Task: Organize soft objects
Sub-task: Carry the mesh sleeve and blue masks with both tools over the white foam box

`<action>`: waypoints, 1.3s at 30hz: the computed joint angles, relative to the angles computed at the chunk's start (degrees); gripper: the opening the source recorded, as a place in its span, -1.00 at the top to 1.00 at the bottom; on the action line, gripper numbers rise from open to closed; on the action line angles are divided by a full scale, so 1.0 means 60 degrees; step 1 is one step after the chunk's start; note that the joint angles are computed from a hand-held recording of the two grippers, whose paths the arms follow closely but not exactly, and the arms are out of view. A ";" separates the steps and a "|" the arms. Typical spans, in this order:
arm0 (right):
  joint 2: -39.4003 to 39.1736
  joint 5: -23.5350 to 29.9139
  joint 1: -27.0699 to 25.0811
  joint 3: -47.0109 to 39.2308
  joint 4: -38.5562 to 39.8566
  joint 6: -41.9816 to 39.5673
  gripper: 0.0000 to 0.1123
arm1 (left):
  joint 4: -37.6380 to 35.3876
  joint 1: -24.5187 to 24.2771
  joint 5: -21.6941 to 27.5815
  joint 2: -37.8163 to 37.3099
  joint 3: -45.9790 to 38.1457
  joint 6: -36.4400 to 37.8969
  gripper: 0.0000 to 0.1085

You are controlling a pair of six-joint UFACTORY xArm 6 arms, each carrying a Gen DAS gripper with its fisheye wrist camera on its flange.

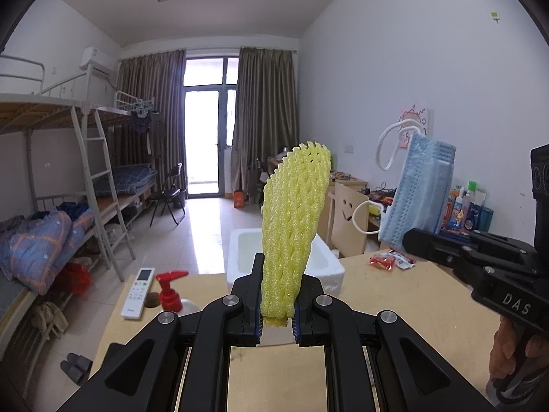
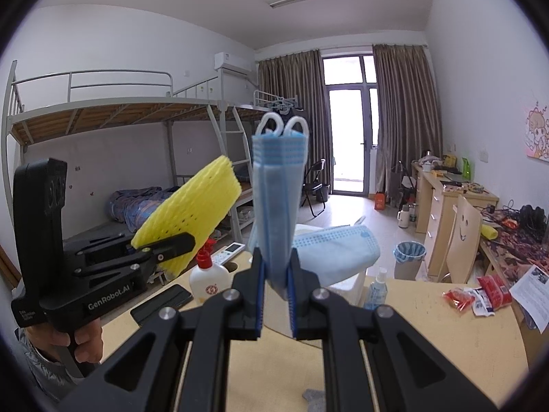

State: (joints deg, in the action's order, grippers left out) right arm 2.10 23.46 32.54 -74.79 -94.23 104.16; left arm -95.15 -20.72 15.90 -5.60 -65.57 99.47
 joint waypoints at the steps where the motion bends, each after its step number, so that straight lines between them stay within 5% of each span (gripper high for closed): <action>1: 0.0053 -0.0056 -0.0058 -0.0079 0.0043 -0.0049 0.74 | 0.0115 -0.0031 -0.0030 0.0062 -0.0092 -0.0109 0.76; 24: 0.1449 -0.0912 -0.1015 -0.1624 0.1513 -0.1457 0.74 | 0.1372 -0.0450 -0.0554 0.1904 -0.2048 -0.1392 0.76; 39: 0.2314 -0.1088 -0.1265 -0.2603 0.3075 -0.2652 0.74 | 0.3883 -0.0605 -0.0846 0.3404 -0.3585 -0.4165 0.76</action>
State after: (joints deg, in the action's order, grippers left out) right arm 15.99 16.93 24.95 -90.41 -75.78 88.24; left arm -71.85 -24.34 10.82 14.82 -87.07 74.48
